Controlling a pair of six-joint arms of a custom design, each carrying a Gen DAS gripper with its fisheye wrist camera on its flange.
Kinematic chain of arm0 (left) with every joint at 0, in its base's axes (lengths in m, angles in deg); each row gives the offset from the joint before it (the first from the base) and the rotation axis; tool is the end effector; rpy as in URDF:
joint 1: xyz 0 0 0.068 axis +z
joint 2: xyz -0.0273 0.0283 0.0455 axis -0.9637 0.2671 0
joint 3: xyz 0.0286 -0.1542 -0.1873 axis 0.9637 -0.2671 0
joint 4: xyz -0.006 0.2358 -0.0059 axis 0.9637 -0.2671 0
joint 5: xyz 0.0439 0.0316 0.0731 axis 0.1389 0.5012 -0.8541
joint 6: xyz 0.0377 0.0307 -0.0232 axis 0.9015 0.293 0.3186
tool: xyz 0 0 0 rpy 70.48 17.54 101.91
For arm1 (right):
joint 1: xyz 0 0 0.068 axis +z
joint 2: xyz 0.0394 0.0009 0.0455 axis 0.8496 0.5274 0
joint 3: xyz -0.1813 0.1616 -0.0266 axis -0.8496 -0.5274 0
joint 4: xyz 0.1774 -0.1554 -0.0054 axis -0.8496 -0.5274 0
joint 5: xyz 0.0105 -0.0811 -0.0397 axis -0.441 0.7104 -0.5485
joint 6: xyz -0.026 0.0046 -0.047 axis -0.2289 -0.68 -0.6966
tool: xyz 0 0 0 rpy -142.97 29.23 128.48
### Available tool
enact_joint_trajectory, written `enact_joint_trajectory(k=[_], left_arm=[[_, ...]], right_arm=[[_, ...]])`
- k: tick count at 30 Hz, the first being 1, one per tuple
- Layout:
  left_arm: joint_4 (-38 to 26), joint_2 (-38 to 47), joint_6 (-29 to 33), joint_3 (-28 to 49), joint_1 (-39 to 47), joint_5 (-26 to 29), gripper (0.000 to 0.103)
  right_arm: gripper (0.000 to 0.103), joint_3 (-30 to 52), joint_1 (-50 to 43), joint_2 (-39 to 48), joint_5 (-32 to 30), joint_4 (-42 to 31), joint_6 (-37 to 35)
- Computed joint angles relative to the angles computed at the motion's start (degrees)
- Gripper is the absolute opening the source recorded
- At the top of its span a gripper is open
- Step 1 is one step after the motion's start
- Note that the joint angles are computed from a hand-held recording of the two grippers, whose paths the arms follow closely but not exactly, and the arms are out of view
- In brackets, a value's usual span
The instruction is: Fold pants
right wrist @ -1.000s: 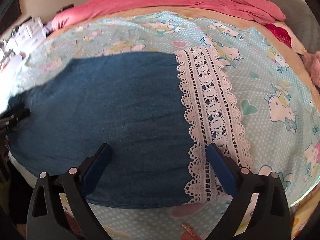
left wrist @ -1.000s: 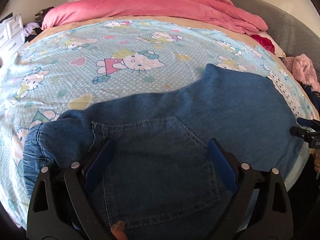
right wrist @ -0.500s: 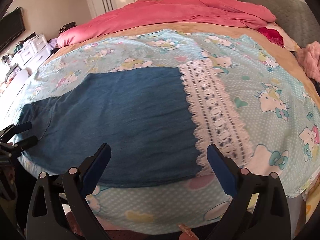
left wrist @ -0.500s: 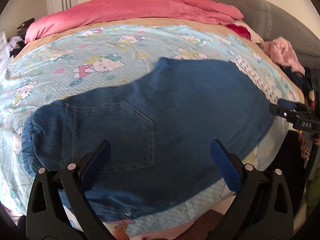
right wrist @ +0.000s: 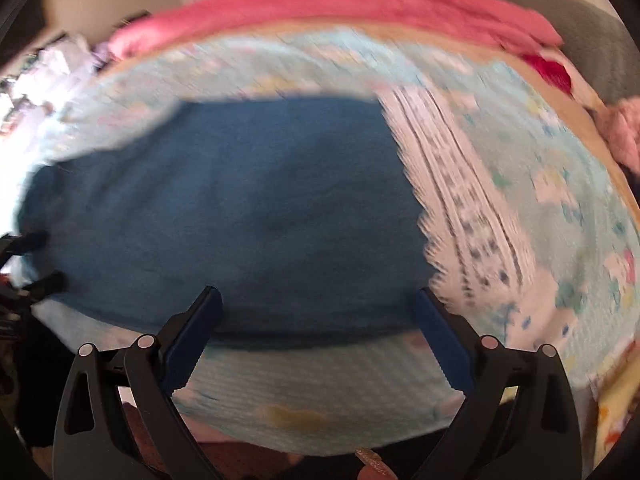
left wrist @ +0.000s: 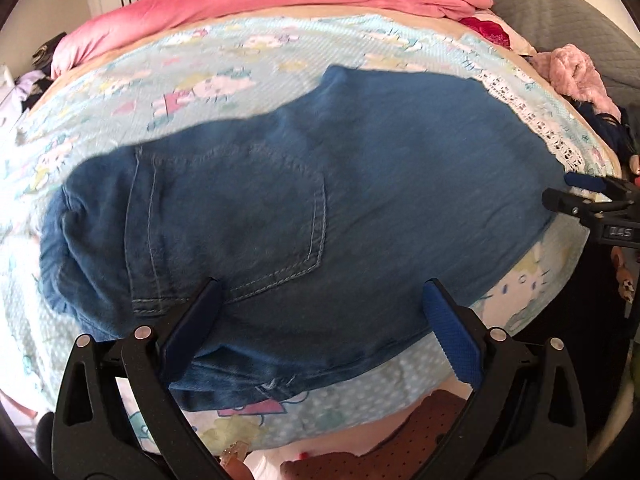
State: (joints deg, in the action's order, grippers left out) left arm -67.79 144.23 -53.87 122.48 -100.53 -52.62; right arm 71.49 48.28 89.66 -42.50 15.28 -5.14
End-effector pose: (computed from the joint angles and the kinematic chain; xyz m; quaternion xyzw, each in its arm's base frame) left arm 0.2608 -0.1270 0.1656 0.1488 0.9502 -0.0773 0.2628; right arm 0.2569 -0.0391 0.1766 -0.0390 0.9616 0.0239 0.2707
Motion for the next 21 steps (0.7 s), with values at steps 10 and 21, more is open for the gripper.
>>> enact_joint_trajectory(k=[10, 21], left_arm=[[2.03, -3.15, -1.13, -2.59, 2.94, 5.12, 0.093], [-2.12, -8.12, -3.48, -1.04, 0.62, 0.5, 0.094]], right_arm=[[0.096, -1.92, -3.72, -3.06, -7.2, 0.48, 1.44], [0.096, -0.34, -10.48, -8.98, -13.31, -3.37, 2.77]])
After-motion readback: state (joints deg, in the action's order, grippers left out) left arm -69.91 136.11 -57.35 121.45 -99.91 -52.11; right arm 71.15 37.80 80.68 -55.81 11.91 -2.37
